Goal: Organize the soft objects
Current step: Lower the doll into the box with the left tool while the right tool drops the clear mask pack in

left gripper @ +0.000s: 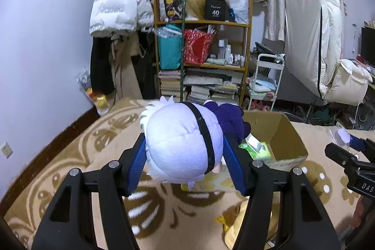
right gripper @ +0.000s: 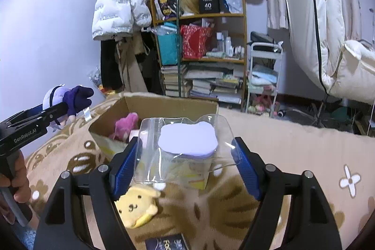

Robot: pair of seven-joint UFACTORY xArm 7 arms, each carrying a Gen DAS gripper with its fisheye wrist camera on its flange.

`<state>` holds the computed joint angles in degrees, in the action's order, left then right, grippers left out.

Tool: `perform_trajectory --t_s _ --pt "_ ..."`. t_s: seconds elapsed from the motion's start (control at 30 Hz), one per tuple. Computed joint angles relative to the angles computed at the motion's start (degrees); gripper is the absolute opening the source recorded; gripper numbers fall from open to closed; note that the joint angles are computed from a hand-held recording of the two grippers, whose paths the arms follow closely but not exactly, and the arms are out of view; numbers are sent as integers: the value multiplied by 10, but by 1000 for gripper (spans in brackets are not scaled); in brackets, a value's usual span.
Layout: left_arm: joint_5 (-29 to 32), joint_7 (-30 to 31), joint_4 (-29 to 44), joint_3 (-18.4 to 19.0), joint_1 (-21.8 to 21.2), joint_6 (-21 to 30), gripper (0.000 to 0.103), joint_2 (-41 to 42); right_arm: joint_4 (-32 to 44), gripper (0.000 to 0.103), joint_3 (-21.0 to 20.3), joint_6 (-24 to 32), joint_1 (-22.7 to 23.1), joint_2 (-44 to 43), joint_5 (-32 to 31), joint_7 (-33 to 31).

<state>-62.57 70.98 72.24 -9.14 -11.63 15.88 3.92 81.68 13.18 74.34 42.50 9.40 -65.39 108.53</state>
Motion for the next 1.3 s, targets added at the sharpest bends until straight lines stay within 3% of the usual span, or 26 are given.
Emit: perform_trajectory --t_s 0.3,0.53,1.03,1.3 --pt "-46 84 41 -24 -2 -23 62 37 -13 82 -9 -27 -20 -6 -19 3" --pt "-30 83 59 -44 -3 -38 62 62 -27 82 -17 -69 -44 -9 -34 7" --pt "88 -10 87 -74 14 -33 63 104 -37 82 -32 -137 -75 0 -37 4" --pt "204 -116 98 -66 9 -13 63 128 -31 82 -41 -168 -81 17 -27 -18"
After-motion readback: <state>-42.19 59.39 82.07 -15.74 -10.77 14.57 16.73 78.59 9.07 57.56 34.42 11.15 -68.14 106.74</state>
